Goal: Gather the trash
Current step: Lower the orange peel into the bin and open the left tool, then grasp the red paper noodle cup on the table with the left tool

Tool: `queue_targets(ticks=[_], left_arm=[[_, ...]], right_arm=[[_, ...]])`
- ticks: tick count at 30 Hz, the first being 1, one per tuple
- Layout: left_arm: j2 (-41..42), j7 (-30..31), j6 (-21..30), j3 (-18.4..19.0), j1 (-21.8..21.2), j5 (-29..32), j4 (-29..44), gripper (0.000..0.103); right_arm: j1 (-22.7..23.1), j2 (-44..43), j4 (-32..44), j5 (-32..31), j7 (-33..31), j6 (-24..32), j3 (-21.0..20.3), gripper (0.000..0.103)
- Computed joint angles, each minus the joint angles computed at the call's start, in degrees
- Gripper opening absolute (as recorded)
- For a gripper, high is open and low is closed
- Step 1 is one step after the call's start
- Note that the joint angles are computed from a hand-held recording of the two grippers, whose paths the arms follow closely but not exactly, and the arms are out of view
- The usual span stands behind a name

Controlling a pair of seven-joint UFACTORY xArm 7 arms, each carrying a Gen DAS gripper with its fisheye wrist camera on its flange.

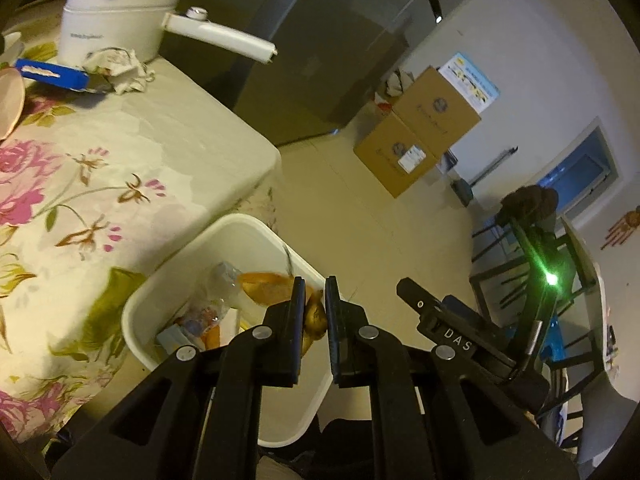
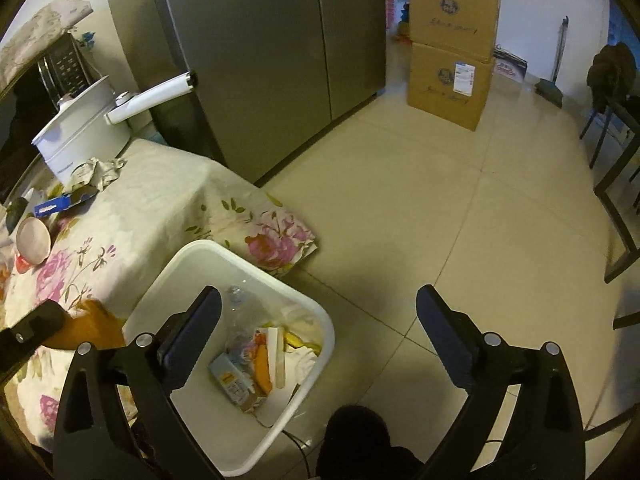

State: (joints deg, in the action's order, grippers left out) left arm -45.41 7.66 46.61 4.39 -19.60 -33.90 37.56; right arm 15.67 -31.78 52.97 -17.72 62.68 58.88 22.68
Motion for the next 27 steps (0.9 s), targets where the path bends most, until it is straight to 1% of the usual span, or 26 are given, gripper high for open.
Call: queue_targets(ticks=[2,5,7,9,11,12,13,15,16,17,19,21,22,24,25,27], left_arm=[[1.58,0.39,1.37,0.49,-0.98,-0.55,0.43,0.011],[3.14,0.96,3.35,0.26,-1.16,-0.66,0.77,0.014],[3.27,1.15,3.94,-0.06,-0.85,-0.88,0.62,0.021],[3.34,1.07,4.42,-0.01,-0.30,-1.10,0.57,0.037],[3.43,0.85,4.83,0.03,0.49,-0.99,0.79,0.044],[3.30,0.71,5.13,0.14,1.10,-0.60,0.94,0.045],[3.19,0.51,5.43,0.33,2.08,0.24,1.31,0.047],[2.85,0.20,5.52,0.92,4.15,1.81,1.89,0.066],[2.55,-0.21,5.00,1.35,6.19,3.46,2.31,0.069],[2.34,-0.39,4.93,1.65,7.40,4.61,2.67,0.072],[3.51,0.06,5.31,3.16,10.52,8.14,4.73,0.074],[5.40,0.44,6.23,4.77,13.44,11.01,7.20,0.083],[6.52,1.00,6.69,5.85,14.97,12.34,8.62,0.084],[8.13,2.48,7.59,7.15,17.58,14.70,10.64,0.088],[9.82,4.05,8.31,8.16,19.18,16.71,12.44,0.088],[12.94,7.42,8.80,9.94,21.22,18.32,15.03,0.090]], right_arm=[[0.00,0.19,0.11,0.17,0.07,0.16,-0.10,0.095],[0.16,0.67,0.15,0.67,0.03,-0.12,-0.49,0.095],[0.18,0.98,0.38,0.59,0.17,-0.07,-0.36,0.095],[0.24,1.36,0.65,0.45,0.33,-0.03,-0.22,0.095],[0.34,1.73,0.89,0.37,0.49,0.05,-0.18,0.095],[0.47,1.97,1.03,0.46,0.54,0.00,-0.20,0.095],[0.60,2.20,1.12,0.55,0.54,-0.12,-0.28,0.095],[0.90,2.89,1.45,0.77,0.45,-0.47,-0.43,0.095],[1.11,3.29,1.63,0.93,0.33,-0.75,-0.53,0.095],[1.28,3.72,1.84,1.03,0.22,-1.00,-0.61,0.095],[1.71,5.00,2.60,1.12,-0.02,-1.28,-0.52,0.095],[2.17,6.39,3.55,0.79,-0.19,-1.23,-0.27,0.095],[2.38,7.07,4.07,0.55,-0.19,-1.18,-0.18,0.095],[2.89,8.67,5.23,-0.05,-0.08,-1.14,0.11,0.095],[3.19,9.59,5.85,-0.39,-0.02,-1.11,0.21,0.095],[3.88,11.52,7.16,-1.00,0.08,-1.04,0.21,0.095]])
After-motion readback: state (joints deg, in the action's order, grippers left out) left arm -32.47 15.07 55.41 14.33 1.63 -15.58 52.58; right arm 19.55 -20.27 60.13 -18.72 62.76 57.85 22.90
